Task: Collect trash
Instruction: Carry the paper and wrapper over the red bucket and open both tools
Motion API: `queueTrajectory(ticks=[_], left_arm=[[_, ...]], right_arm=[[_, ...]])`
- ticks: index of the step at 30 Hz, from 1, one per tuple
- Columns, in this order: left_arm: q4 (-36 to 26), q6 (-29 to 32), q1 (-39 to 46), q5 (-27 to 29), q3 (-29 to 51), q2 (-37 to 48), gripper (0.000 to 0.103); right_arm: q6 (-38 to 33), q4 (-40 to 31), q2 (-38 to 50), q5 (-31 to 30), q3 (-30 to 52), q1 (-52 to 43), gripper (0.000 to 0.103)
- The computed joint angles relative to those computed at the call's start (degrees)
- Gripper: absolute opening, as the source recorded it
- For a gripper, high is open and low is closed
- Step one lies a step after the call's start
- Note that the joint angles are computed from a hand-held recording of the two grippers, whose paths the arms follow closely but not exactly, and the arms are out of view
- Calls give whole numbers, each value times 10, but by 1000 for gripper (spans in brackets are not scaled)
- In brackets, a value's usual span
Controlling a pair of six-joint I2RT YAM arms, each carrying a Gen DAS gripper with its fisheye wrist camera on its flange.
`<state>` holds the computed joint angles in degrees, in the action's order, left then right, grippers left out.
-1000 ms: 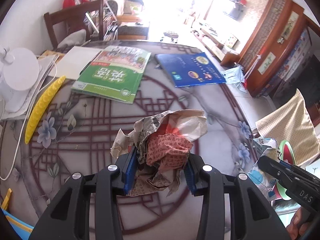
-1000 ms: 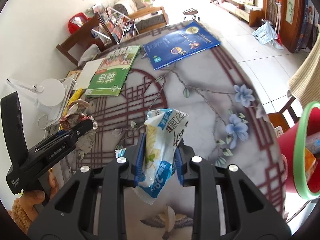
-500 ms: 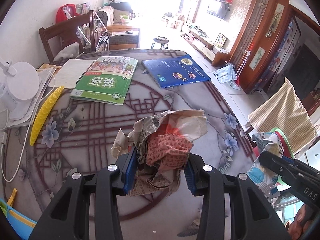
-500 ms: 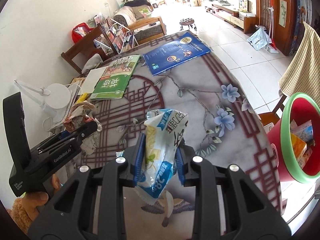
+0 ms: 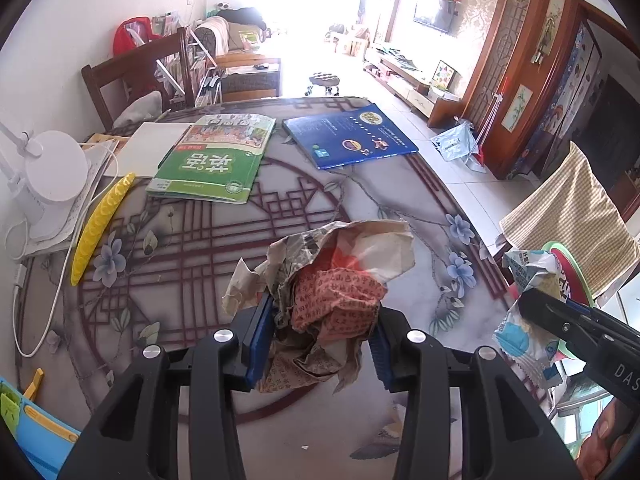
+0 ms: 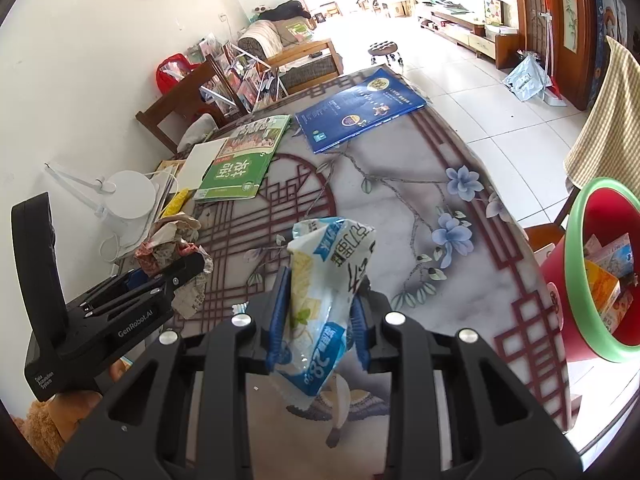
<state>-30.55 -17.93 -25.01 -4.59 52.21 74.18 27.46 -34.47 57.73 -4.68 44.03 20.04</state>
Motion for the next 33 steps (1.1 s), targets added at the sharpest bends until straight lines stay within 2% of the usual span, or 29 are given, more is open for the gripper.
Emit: queueTrajectory(ticks=[8, 16, 23, 33], left_arm=[[-12, -49, -83, -53, 26, 21, 40], [-31, -109, -159, -100, 58, 50, 40], [-48, -161, -207, -130, 84, 82, 40], [-69, -201, -259, -161, 145, 137, 40]], right_arm=[[-60, -31, -43, -65, -19, -92, 28], [-166, -74, -60, -151, -22, -222, 28], [-274, -111, -39, -221, -19, -342, 28], [-389, -151, -5, -291, -1, -461, 28]])
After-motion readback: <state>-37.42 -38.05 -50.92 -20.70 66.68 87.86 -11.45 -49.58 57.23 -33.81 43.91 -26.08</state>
